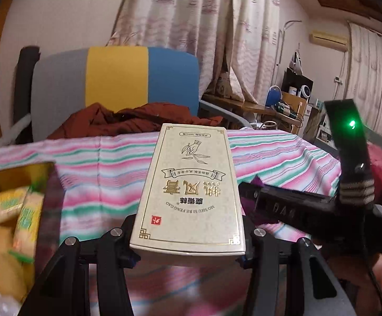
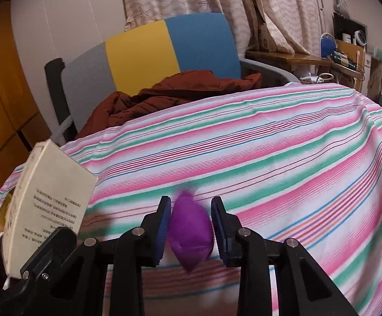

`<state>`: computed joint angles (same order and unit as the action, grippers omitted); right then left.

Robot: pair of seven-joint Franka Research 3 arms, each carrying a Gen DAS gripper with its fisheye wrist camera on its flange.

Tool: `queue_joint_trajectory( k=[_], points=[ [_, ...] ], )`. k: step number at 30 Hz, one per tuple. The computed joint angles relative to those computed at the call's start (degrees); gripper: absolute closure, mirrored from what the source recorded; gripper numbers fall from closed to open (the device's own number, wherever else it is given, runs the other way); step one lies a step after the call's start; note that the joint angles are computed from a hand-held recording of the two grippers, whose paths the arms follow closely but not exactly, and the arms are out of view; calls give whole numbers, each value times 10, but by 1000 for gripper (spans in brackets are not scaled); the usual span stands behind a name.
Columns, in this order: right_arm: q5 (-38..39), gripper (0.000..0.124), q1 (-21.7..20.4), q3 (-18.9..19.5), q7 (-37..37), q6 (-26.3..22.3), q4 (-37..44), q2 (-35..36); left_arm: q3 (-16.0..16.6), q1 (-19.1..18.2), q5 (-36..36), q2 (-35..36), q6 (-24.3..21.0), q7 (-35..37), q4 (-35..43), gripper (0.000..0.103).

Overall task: Organize objects
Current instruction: 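Carry the cream box and purple packet with both tools over the gold tin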

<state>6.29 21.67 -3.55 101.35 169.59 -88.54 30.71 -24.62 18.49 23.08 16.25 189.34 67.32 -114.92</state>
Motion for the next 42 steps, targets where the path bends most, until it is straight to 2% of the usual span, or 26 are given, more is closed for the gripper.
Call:
queue_joint_trajectory(
  k=[2,4,6,8,9,10,11,13,14,16,19,21,24,26,28,30,31,33,34,39,42],
  points=[
    [9,93,-5,15,-9,10,-14,-11,-50,58,5,-16,3,-8,-28,50],
    [16,94,-6,26,-20,10,-22,-19,-79,98,11,-28,8,-22,-49,50],
    [5,94,13,8,-10,17,-31,-25,-109,142,29,-44,14,-45,-72,50],
    [3,94,20,-3,2,21,-40,-29,-174,221,62,-52,18,-77,-91,50],
    [2,94,22,-7,8,19,-43,-30,-186,238,72,-56,19,-89,-96,50],
    [2,89,19,-7,8,14,-42,-29,-203,260,84,-59,20,-105,-103,50],
    [2,75,15,-6,9,1,-40,-29,-225,284,98,-55,16,-118,-102,50],
    [5,58,9,-2,14,-1,-48,-32,-258,321,121,-47,12,-140,-103,50],
    [-7,53,23,-22,33,0,-54,-35,-263,325,130,-44,8,-147,-101,50],
    [-32,53,38,-45,57,-1,-59,-35,-265,322,143,-38,2,-155,-96,50],
    [-44,53,27,-37,55,-32,-40,-23,-269,319,146,-38,2,-150,-97,50],
    [-51,53,21,-34,59,-47,-38,-22,-285,334,153,-39,5,-150,-102,50],
    [-25,53,-14,5,29,-47,-63,-37,-309,356,172,-33,1,-161,-103,50],
    [-31,53,-11,2,24,-36,-94,-54,-327,370,175,-26,-2,-158,-105,50],
    [-68,53,17,-28,37,-7,-128,-69,-343,380,173,-20,-7,-149,-107,50],
    [-94,59,35,-49,50,5,-138,-69,-362,396,165,-18,-11,-139,-111,50],
    [-106,68,44,-60,59,11,-139,-67,-371,404,162,-18,-12,-135,-114,50],
    [-113,75,47,-64,65,19,-141,-67,-374,407,153,-23,-10,-131,-118,50],
    [-111,83,43,-60,64,24,-143,-67,-373,407,152,-21,-9,-129,-117,50],
    [-111,90,48,-64,67,36,-147,-68,-394,433,160,-24,-5,-141,-125,50],
    [-95,90,38,-51,58,47,-153,-71,-418,466,182,-32,3,-162,-131,50]
  ],
)
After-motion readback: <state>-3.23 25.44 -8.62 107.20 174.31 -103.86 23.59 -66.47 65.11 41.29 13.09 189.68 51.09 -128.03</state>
